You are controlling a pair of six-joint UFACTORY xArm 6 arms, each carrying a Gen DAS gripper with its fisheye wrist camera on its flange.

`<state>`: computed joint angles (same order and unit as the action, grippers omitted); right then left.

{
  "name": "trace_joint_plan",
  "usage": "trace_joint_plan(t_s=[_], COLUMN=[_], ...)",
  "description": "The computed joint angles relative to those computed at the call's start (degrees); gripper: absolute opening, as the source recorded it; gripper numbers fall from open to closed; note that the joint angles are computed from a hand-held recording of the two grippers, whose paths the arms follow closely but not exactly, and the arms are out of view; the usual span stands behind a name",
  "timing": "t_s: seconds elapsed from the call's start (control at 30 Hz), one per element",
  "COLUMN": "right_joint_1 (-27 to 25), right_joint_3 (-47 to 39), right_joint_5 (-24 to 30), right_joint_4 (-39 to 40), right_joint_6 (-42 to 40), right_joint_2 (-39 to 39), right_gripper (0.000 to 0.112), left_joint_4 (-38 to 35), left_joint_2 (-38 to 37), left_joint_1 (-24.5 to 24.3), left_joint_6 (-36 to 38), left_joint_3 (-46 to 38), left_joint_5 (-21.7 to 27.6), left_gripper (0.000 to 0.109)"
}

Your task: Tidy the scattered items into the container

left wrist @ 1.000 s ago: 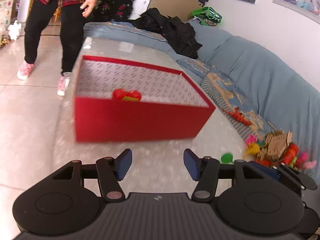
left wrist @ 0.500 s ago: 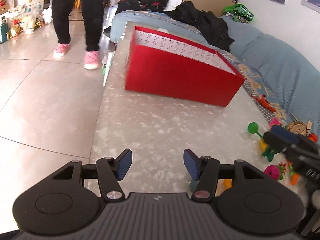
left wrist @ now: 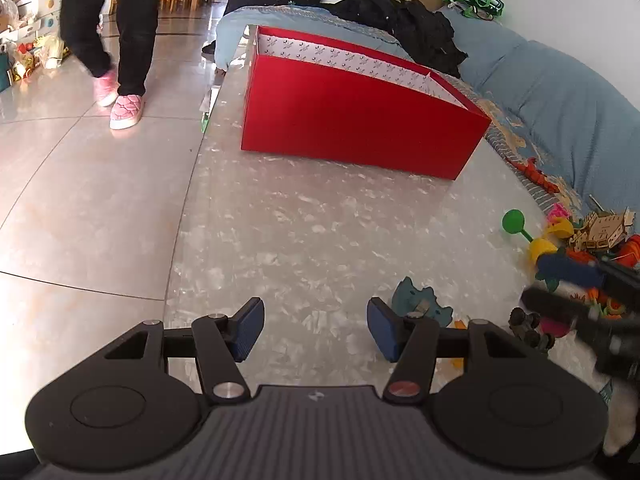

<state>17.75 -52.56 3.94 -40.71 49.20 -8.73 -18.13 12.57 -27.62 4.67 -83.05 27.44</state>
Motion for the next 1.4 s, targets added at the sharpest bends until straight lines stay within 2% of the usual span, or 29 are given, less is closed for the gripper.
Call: trace_joint_plan(t_s=[0.1, 0.17, 0.27, 0.33, 0.4, 0.67, 1.13, 1.23, 1.4], right_joint_1=[3.38, 6.08, 8.6, 9.35, 9.44, 7.33, 0.19, -1.35, -0.5], right_joint_3=[0.86, 0.82, -0.06, -0.36, -0.94, -1.86, 2.66, 4.45, 4.83], right_joint_5=[-0.26, 0.68, 3.37, 4.03, 4.96, 10.86, 25.27, 23.71, 20.96], right_joint_4=[11.01, 20.73, 24.43, 24.39, 22.83, 12.92, -2.1, -2.48, -4.55], right_joint_6=[-10.7, -19.28, -23.96, -24.07, -22.96, -10.3, 11.03, 12.55, 12.76], right_joint_2=[0.92, 2.17, 3.86, 4.59, 5.16, 4.38, -4.3, -7.03, -7.77], right_gripper=[0.047, 0.047, 0.046, 0.046, 0.046, 0.046, 0.046, 0.046, 0.048], left_joint_4=[0.85, 1.69, 2.87, 3.56, 4.03, 3.46, 1.18, 2.72, 3.07], left_joint_2=[0.34, 0.69, 1.37, 1.96, 2.66, 6.57, 19.04, 20.31, 17.92], left_joint_1=[-0.2, -0.51, -0.97, -1.24, -1.58, -3.59, -9.81, -10.56, -9.98], left_joint_6=[0.01, 0.29, 0.56, 0.58, 0.78, 3.25, 5.34, 4.65, 4.56], left_joint_3=[-0.32, -0.68, -1.42, -2.08, -2.81, -7.82, -27.05, -29.86, -27.99], left_joint_5=[0.23, 0.5, 1.06, 1.58, 1.93, 4.6, 14.61, 15.59, 14.58], left_gripper=[0.06, 0.06, 0.06, 0.06, 0.06, 0.06, 0.059, 0.06, 0.06])
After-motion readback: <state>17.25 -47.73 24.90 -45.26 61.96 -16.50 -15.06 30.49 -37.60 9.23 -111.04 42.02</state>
